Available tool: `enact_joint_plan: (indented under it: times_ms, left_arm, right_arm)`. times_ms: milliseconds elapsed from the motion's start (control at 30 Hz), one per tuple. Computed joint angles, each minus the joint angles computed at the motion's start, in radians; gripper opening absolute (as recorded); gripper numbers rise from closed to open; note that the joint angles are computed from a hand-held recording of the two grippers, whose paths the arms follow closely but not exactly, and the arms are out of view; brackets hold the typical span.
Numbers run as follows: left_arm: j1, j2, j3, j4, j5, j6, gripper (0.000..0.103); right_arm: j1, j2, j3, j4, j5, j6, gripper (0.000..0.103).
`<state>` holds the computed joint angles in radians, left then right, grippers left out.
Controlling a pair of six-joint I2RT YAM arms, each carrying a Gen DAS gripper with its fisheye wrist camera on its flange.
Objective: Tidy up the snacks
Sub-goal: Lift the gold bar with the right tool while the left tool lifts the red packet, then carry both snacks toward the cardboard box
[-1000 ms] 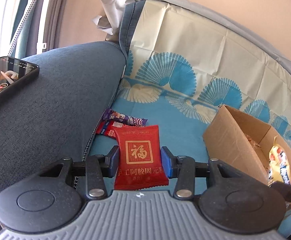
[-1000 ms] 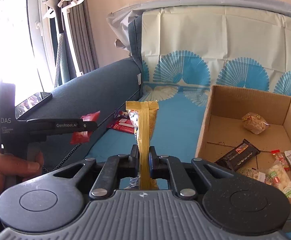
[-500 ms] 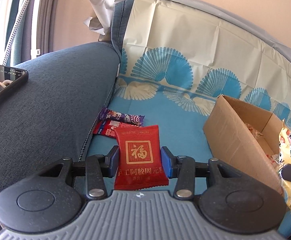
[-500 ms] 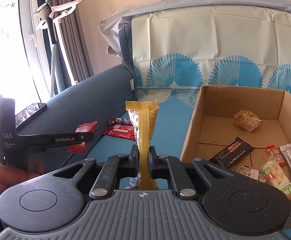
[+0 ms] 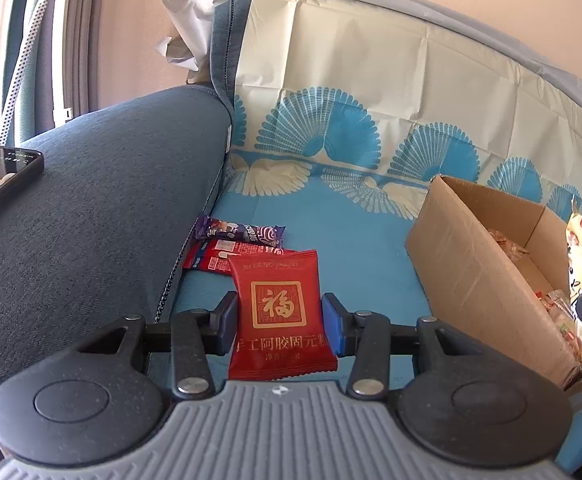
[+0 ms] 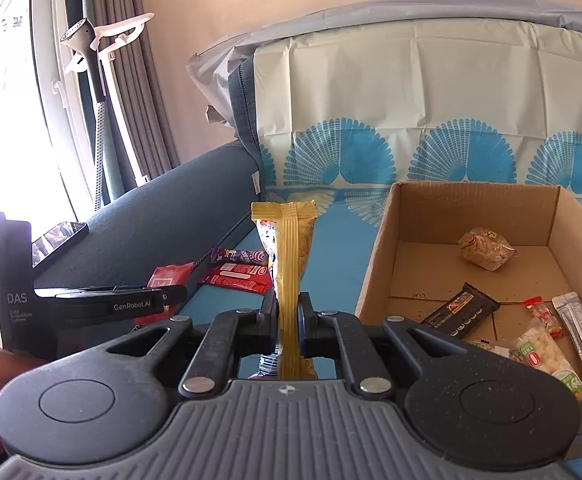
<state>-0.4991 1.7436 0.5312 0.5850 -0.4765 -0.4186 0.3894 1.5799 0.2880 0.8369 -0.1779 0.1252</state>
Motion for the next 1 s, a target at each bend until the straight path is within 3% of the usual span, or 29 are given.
enact_joint_plan:
  times_ms: [800, 1000]
  left_arm:
    - [-0.092, 0.047, 0.021, 0.037, -0.104, 0.101, 0.049]
    - [-0.092, 0.006, 0.050, -0.070, -0.061, 0.026, 0.049]
  right_arm:
    - [-0.065, -0.033, -0.020, 0.035, -0.015, 0.063, 0.010]
    - [-0.089, -0.034, -0.025, 0.049, 0.010, 0.066, 0.010]
